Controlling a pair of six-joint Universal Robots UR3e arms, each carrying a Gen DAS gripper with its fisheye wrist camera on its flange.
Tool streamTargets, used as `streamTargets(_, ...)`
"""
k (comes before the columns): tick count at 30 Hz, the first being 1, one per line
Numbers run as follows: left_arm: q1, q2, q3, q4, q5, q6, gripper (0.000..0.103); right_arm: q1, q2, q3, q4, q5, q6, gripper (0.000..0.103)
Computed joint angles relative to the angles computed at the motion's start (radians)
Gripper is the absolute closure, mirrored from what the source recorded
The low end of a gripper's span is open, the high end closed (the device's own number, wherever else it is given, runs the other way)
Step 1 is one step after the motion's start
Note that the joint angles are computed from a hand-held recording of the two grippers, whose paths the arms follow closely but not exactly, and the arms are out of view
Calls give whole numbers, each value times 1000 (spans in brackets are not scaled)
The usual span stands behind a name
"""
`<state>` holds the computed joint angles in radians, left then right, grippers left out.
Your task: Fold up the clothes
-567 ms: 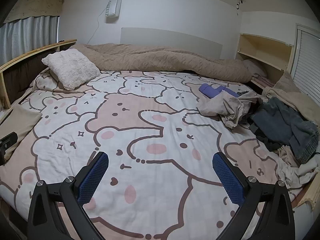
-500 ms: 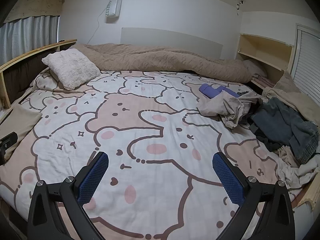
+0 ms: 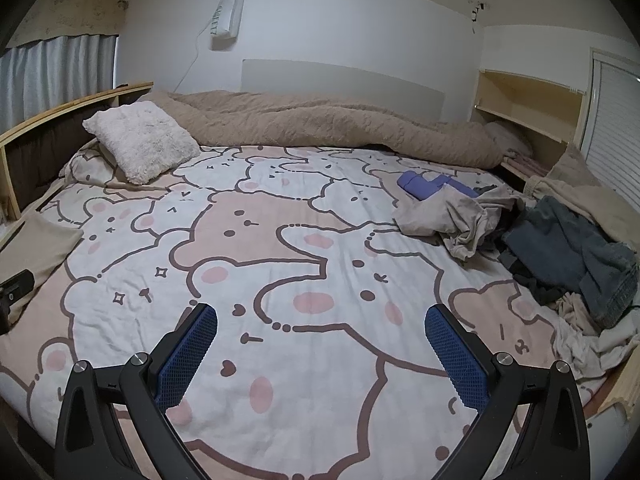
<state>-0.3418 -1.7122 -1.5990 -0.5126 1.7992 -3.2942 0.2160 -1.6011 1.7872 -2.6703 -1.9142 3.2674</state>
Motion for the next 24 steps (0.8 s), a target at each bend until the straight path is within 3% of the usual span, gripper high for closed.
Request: streamTargets(24, 5, -15, -13, 14, -6, -3, 0, -17, 12, -14, 14, 21, -15, 0)
